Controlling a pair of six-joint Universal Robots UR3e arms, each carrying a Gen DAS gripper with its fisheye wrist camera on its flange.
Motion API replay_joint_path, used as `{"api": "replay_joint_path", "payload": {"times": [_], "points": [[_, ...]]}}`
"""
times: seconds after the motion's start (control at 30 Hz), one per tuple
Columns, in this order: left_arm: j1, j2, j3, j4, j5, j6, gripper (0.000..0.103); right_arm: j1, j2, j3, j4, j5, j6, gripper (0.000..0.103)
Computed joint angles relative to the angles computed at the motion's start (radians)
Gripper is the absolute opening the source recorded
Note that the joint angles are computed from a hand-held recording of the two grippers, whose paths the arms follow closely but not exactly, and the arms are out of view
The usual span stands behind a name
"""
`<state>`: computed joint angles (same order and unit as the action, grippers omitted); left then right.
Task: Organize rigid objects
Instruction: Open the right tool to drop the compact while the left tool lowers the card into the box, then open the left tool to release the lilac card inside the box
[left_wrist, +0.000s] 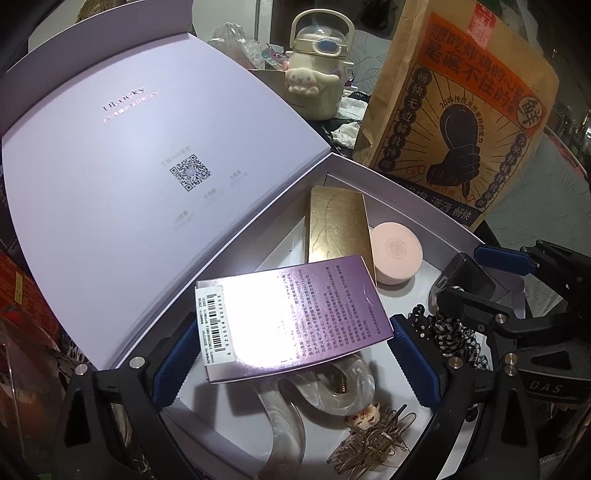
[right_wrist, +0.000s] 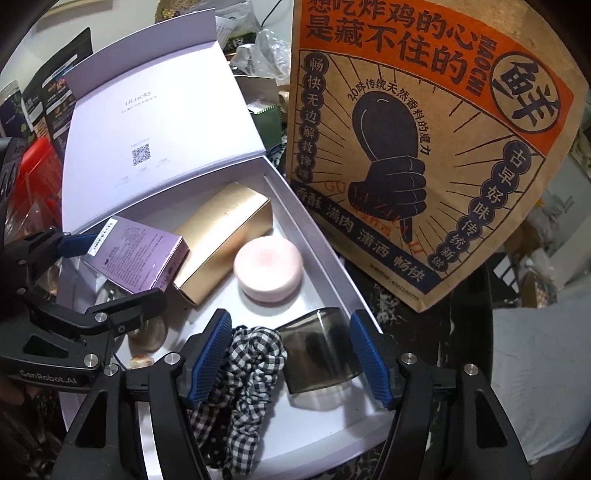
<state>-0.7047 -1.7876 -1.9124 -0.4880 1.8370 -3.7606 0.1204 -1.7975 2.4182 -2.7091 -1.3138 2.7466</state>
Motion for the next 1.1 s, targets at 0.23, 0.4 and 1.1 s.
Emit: {"api": "replay_joint_path", "payload": {"times": [0.23, 0.4, 1.1], "points": [[0.024, 0.012, -0.015, -0.001, -0.041, 0.004, 0.100, -0.044, -0.029, 0.032, 0.002, 0.039, -0.022, 0.068], [0.025, 0.033, -0.016, -0.008, -0.054, 0.012, 0.102, -0.056, -0.105, 0.064, 0.021, 0.013, -0.015, 0.071], [-0.153, 0.142, -0.038, -0.072, 0.083, -0.064, 0.102, -0.077, -0.506, 0.164, 0.276, 0.037, 0.109, 0.071]]}}
